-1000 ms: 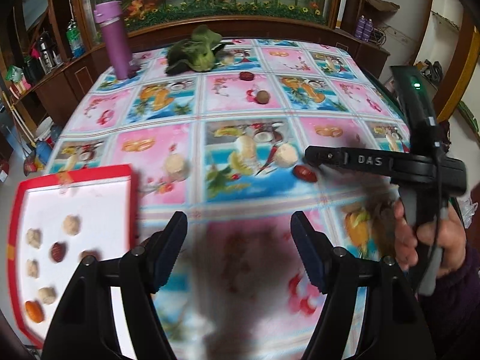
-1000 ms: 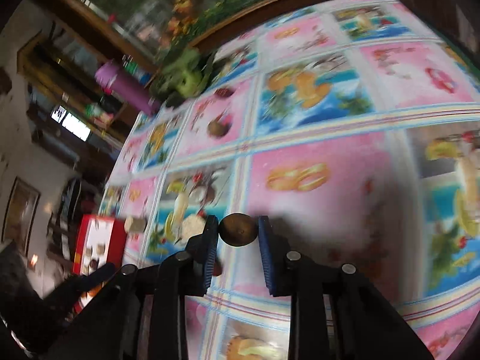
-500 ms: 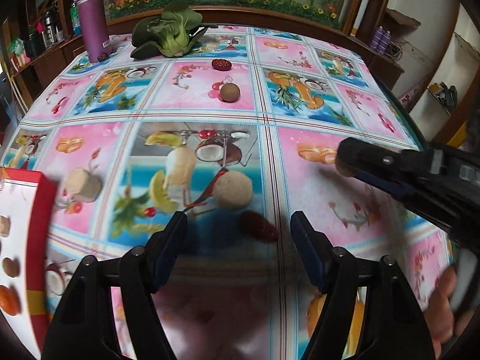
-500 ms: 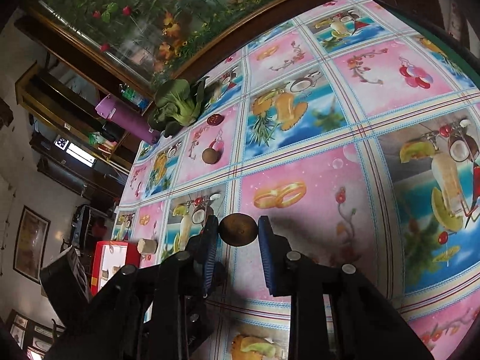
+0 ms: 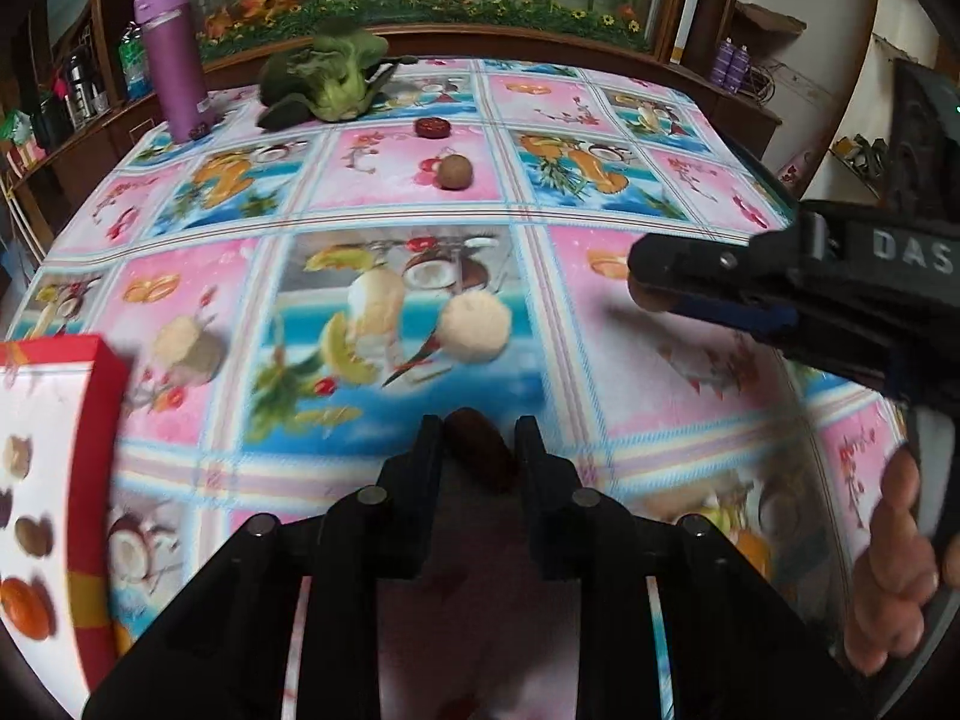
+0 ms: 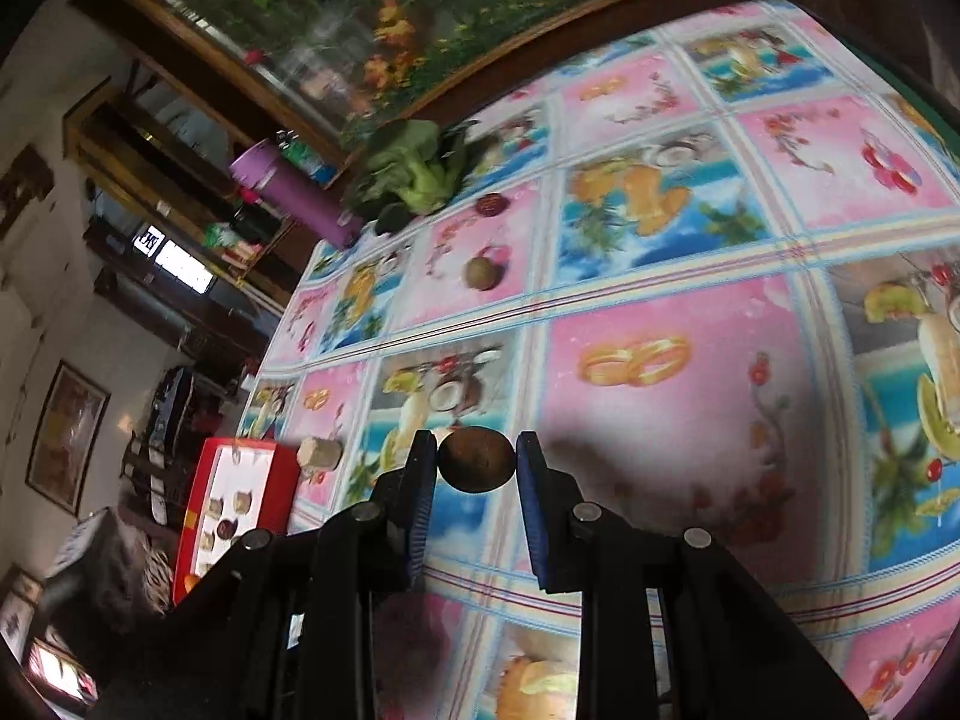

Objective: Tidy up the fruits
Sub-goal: 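Grasp a brown kiwi with the right gripper while the left grasps a red date, then carry the kiwi and red date into the tray and open both grippers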

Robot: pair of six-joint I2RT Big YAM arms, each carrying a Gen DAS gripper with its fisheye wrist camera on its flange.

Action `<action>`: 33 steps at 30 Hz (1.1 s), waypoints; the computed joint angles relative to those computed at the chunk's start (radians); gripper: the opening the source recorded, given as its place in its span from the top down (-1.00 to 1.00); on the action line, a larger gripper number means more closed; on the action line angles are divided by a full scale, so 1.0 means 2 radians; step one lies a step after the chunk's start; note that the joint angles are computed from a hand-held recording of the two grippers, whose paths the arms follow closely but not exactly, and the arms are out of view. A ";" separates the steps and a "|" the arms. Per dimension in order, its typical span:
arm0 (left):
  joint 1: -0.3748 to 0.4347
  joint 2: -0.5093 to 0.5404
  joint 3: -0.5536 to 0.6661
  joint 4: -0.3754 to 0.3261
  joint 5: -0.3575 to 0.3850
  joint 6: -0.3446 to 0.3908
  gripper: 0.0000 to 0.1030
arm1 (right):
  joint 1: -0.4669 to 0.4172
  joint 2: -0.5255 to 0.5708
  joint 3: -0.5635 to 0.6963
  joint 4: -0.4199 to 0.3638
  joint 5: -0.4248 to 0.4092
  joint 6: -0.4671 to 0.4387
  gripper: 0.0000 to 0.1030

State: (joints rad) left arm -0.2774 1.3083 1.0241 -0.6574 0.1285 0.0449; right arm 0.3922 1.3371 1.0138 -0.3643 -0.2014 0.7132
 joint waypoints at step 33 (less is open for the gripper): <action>0.249 -0.196 -0.095 -0.052 0.154 0.107 0.49 | 0.240 0.003 0.007 0.043 0.147 -0.090 0.50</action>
